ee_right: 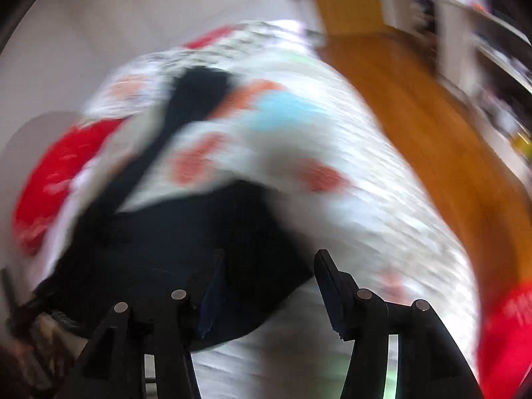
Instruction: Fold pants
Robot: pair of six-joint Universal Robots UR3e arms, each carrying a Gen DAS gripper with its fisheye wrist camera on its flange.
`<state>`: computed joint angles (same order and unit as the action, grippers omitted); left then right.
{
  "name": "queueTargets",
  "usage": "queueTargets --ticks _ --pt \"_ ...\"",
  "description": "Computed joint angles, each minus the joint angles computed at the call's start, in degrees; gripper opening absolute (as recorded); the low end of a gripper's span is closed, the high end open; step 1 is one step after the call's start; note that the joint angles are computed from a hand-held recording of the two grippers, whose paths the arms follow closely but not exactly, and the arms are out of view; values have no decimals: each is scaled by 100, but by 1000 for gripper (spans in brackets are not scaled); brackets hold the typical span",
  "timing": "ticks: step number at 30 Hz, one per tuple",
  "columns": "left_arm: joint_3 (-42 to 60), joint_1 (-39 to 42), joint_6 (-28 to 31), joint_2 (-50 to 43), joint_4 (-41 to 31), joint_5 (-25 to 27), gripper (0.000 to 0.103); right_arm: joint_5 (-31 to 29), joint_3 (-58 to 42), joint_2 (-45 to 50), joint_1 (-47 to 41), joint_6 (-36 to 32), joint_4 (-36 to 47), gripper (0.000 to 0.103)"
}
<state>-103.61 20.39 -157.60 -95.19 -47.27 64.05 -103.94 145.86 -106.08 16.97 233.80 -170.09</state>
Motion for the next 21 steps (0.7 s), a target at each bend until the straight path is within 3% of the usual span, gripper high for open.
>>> queueTargets --ticks 2,4,6,9,11,12,13,15,17,20,21 --pt "-87 -50 4 70 108 105 14 -139 501 -652 -207 335 -51 53" --pt "-137 -110 -39 91 189 219 14 245 674 -747 -547 50 -424 53" --pt "-203 -141 -118 118 249 288 14 567 509 -247 -581 -293 -983 53" --pt "-295 -152 -202 108 352 344 14 752 97 1003 -266 -655 -1838 64" --pt "-287 -153 -229 74 329 371 14 501 -370 1817 -127 -755 -2005 56" --pt "-280 -128 -217 90 260 356 14 203 -675 1930 65 -830 -1717 29" --pt "-287 -99 -191 131 208 330 14 154 -740 1924 136 -932 -1736 15" --pt "-393 -9 -89 270 199 241 14 -453 -912 1785 582 -892 -1554 13" --pt "-499 59 -15 319 182 141 14 -1135 -1253 1761 984 -775 -855 13" --pt "-723 71 -24 347 332 216 19 -829 -1546 1948 815 -749 33 15" --pt "-788 113 21 423 340 196 22 -828 -1557 1986 798 -741 133 21"
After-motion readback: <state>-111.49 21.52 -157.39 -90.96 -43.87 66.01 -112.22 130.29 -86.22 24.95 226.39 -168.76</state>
